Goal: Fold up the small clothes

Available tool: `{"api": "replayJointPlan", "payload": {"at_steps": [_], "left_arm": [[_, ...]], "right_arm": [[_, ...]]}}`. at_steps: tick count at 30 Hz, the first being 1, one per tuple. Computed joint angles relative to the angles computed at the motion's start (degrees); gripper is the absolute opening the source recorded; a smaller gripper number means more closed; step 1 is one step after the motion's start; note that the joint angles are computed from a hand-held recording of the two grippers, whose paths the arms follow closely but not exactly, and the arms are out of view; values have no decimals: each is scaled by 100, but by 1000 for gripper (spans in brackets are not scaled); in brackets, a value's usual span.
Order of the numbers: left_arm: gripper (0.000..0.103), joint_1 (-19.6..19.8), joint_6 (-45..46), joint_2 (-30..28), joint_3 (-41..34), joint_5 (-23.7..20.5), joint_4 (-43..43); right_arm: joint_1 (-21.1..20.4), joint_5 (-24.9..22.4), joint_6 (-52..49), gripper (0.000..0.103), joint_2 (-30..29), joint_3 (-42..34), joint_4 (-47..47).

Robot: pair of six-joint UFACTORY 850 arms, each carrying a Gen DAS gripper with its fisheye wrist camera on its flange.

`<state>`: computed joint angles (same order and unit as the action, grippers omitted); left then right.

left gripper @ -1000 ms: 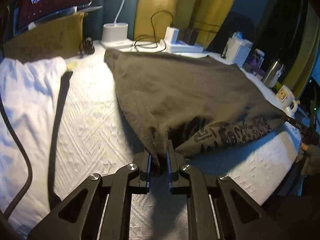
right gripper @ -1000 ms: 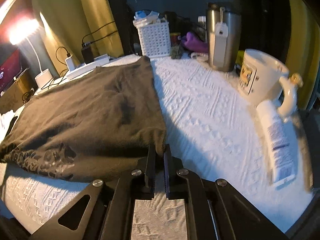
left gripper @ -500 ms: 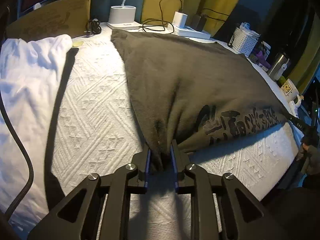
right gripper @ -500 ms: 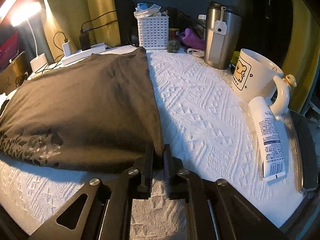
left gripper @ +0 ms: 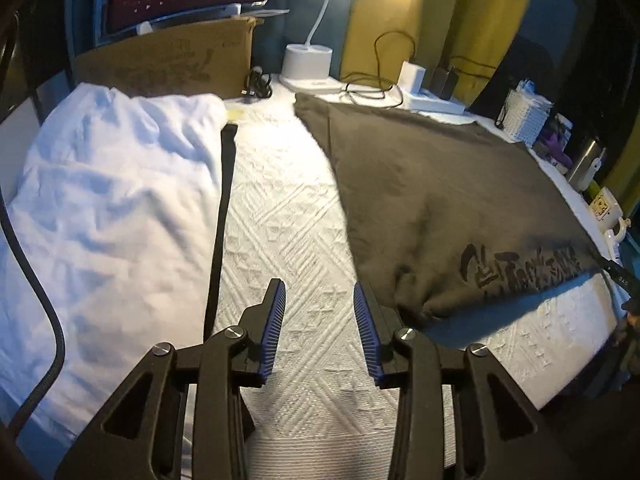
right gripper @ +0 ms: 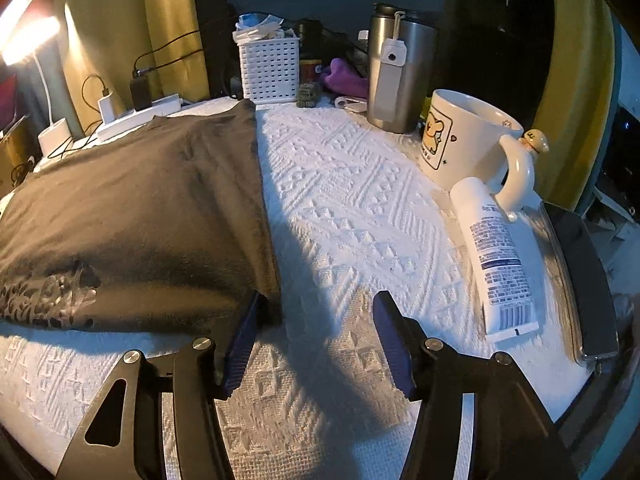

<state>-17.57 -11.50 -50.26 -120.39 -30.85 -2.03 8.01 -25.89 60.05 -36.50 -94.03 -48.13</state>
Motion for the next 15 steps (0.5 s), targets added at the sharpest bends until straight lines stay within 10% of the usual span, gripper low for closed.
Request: {"api": "replayJointPlan", "payload": {"at_steps": [7,15], "left_arm": [[37,-85,1156,-371,-521,-544,-869],[37,-234,1488,-384,-426,-711,-748]], "right_arm": [[-29,-393,587,59,183,185,-612],[-128,234,623,59,439,491,-339]]}}
